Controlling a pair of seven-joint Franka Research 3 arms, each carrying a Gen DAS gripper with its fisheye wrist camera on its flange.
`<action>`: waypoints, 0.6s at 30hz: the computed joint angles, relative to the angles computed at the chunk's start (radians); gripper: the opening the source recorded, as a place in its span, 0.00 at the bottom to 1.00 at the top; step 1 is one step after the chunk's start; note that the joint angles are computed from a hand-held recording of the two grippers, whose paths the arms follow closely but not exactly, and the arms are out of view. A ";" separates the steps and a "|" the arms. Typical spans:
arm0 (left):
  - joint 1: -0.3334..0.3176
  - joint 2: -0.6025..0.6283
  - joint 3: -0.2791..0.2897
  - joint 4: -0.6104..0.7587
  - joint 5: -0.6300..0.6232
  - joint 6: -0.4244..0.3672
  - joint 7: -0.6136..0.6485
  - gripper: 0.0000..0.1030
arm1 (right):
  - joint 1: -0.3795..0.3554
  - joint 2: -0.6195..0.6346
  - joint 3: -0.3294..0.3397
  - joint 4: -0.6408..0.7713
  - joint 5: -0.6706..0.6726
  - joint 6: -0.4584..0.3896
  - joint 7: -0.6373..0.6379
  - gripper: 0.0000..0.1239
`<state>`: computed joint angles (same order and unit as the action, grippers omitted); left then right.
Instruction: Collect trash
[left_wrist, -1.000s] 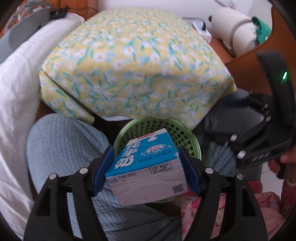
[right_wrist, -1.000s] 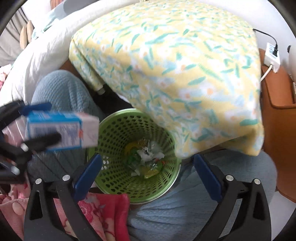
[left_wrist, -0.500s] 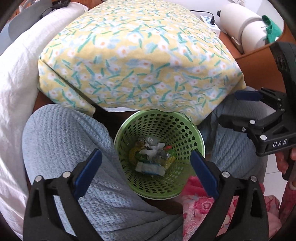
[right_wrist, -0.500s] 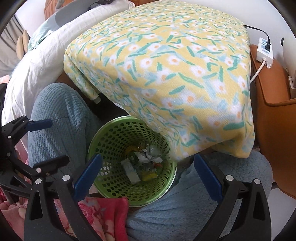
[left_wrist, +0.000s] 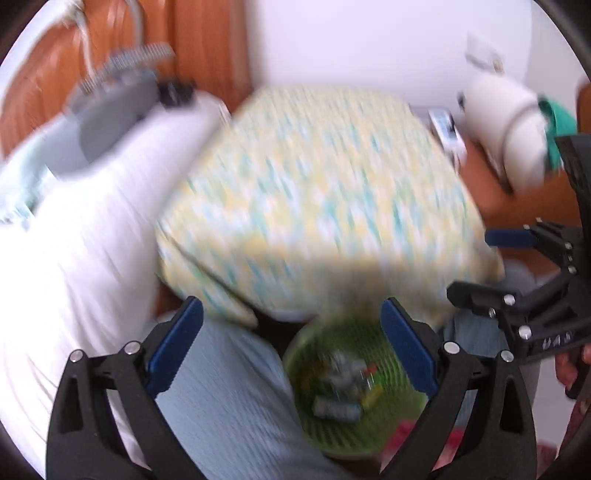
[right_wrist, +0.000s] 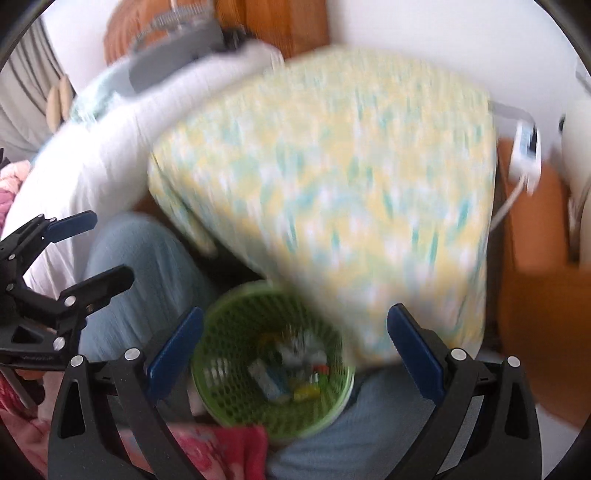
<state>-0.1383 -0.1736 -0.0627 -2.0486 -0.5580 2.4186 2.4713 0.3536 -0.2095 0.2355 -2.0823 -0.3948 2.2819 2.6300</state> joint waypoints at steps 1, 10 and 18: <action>-0.003 0.008 -0.001 0.027 -0.019 0.030 -0.005 0.92 | -0.010 0.004 0.004 0.031 -0.038 -0.001 0.010 0.80; 0.028 0.096 -0.023 0.291 -0.031 0.199 -0.231 0.92 | -0.027 0.088 0.004 0.315 -0.352 -0.025 0.052 0.81; 0.046 0.104 -0.052 0.322 0.149 0.320 -0.400 0.92 | -0.009 0.122 -0.037 0.414 -0.465 0.035 0.113 0.81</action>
<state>-0.0925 -0.0694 -0.1149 -1.7268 -0.4088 2.7391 2.0711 0.3448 -0.0878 0.1987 -1.6682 -0.8600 2.3167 2.7428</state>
